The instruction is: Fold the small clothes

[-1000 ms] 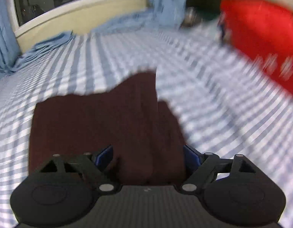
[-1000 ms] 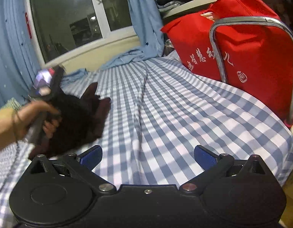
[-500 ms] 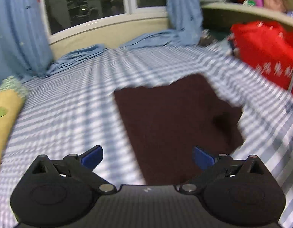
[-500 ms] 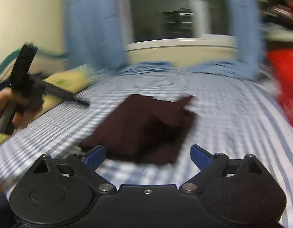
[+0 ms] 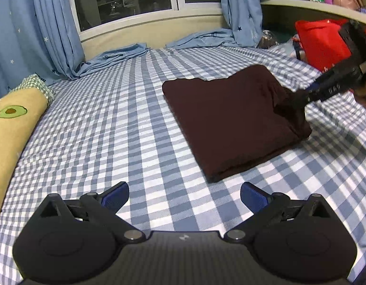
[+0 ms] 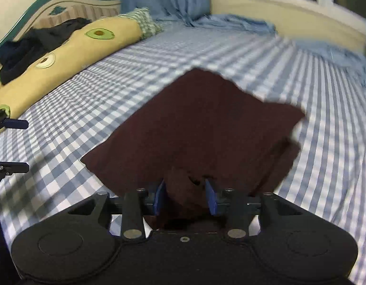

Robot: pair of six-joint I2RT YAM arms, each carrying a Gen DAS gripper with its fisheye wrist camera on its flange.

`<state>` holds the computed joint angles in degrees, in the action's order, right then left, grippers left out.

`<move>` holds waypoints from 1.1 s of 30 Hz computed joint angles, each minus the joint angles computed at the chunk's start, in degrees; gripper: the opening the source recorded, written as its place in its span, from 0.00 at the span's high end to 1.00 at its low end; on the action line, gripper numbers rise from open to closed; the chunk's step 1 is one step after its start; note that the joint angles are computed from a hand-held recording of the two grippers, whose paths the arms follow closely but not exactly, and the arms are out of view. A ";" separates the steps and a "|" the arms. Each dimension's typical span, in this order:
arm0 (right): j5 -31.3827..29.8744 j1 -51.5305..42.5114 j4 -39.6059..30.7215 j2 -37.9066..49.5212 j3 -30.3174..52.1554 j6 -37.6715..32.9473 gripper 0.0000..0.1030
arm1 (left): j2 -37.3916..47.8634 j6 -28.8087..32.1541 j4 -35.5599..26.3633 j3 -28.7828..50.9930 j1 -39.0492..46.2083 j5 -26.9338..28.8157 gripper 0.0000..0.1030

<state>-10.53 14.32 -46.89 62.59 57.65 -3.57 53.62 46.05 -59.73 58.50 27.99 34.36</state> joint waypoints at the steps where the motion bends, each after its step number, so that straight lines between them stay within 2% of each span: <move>1: 0.75 0.07 -0.44 -0.49 -0.12 1.04 0.75 | 0.50 -1.09 0.19 0.26 -0.58 -0.07 0.01; 3: 2.00 -0.02 -0.82 -3.03 -0.04 1.69 0.78 | 0.91 -3.68 1.07 0.18 -2.16 -0.86 0.01; 5: 0.46 -1.69 0.84 -8.25 -1.57 2.40 0.81 | 1.18 -5.03 1.13 0.23 -2.99 -1.47 0.01; 7: -5.80 -7.06 2.69 -15.11 -5.22 3.32 0.81 | 1.27 -5.09 0.64 0.03 -3.04 -1.43 0.01; 9: -12.58 -14.11 1.42 -19.26 -9.60 1.72 0.81 | 1.21 -5.18 0.61 -0.46 -3.77 -2.34 0.01; 11: -14.89 -19.66 -1.27 -21.13 -15.77 0.01 0.85 | 0.88 -5.97 1.39 -1.18 -5.39 -4.11 0.01; 13: -15.38 -22.59 -2.47 -23.05 -21.94 -1.88 0.85 | 0.49 -6.39 1.78 -1.57 -6.74 -5.09 0.01; 15: -15.99 -25.10 -3.34 -26.44 -25.80 -1.91 0.72 | 0.25 -6.69 1.81 -1.67 -7.40 -5.36 0.01; 16: -18.48 -28.56 -5.26 -27.55 -26.08 -3.63 0.67 | -0.02 -6.85 1.82 -1.78 -7.63 -5.49 0.01; 18: -24.12 -36.83 -9.73 -27.41 -24.41 -9.58 0.61 | -0.32 -7.45 2.15 -2.00 -8.15 -5.91 0.01; 21: -27.40 -43.97 -10.98 -23.65 -19.21 -13.83 0.47 | -0.31 -9.07 2.79 -2.21 -9.18 -6.13 0.01; 23: -24.70 -42.10 -5.04 -20.59 -16.48 -7.38 0.28 | -0.42 -10.78 3.46 -2.45 -10.39 -6.55 0.01; 26: -16.90 -34.20 6.91 -11.84 -13.13 5.49 0.27 | -0.48 -11.68 3.58 -2.58 -11.11 -6.27 0.01; 31: -12.07 -27.58 21.30 6.85 -7.29 20.19 0.27 | -1.04 -9.47 3.76 -3.14 -9.99 -6.38 0.01; 33: -10.10 -26.02 24.14 13.39 -4.66 23.86 0.29 | -0.86 -8.80 4.27 -3.12 -9.67 -6.78 0.01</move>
